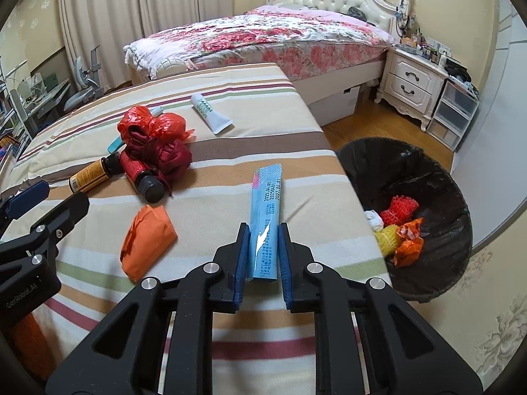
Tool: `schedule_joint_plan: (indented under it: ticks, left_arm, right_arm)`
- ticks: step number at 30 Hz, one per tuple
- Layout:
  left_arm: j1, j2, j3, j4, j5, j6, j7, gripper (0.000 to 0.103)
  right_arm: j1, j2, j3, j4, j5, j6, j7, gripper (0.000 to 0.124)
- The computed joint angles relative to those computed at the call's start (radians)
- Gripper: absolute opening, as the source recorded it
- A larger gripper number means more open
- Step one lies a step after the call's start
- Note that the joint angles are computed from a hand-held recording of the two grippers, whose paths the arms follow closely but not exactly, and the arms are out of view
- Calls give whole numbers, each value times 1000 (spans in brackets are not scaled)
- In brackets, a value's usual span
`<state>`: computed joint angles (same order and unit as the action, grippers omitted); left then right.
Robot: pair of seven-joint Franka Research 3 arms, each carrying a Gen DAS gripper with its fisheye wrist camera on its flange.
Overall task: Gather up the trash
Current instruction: 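Grasp the blue tube with the right tool while the left tool grasps the orange cloth, then carry the blue tube and orange cloth over the black bin with both tools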
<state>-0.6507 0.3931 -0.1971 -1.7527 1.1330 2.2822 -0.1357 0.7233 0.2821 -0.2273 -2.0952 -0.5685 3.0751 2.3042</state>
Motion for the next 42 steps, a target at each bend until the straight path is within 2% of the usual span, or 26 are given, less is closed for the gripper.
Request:
schedule_joint_plan:
  ticks: [7,14,15,17,22,26,27,36,42]
  left_arm:
    - [-28,59,2,78,-10,2,63,78]
    - [-50,117,18,148,-55,12,152,78]
    - [-53,125,20,157,-64,11,166,76]
    - [-53,145,21,180,-96,13,206,66]
    - [-54,149,36,177,-135,53,242,56]
    - [-44,130,44,131,-115,158,229,34]
    - [-43,129,45,126,-111,174,228,31]
    - [-44,113,59,103,-96,217,186,28]
    - [-55,93,60,91,-54,192,149,28]
  right_arm:
    - [30,-45,-61,-60,-81,45,79,17]
    - [0,-53,-48,-90,-54,86,62,17]
    - [-2,-53,-47,-93,-39,91,49,17]
    - [4,-54,-50,-100,-7,100,22,17]
    - [32,-52,-69,-110,61,110,-36,17]
    - [56,-48,-85,-114,114,110,-78,17]
    - [63,-47,-90,-116,126,111,-89,17]
    - [111,-39,-119,-119,230,110,-178,17]
    - [153,-36,-156,-126,288,124,-217,17]
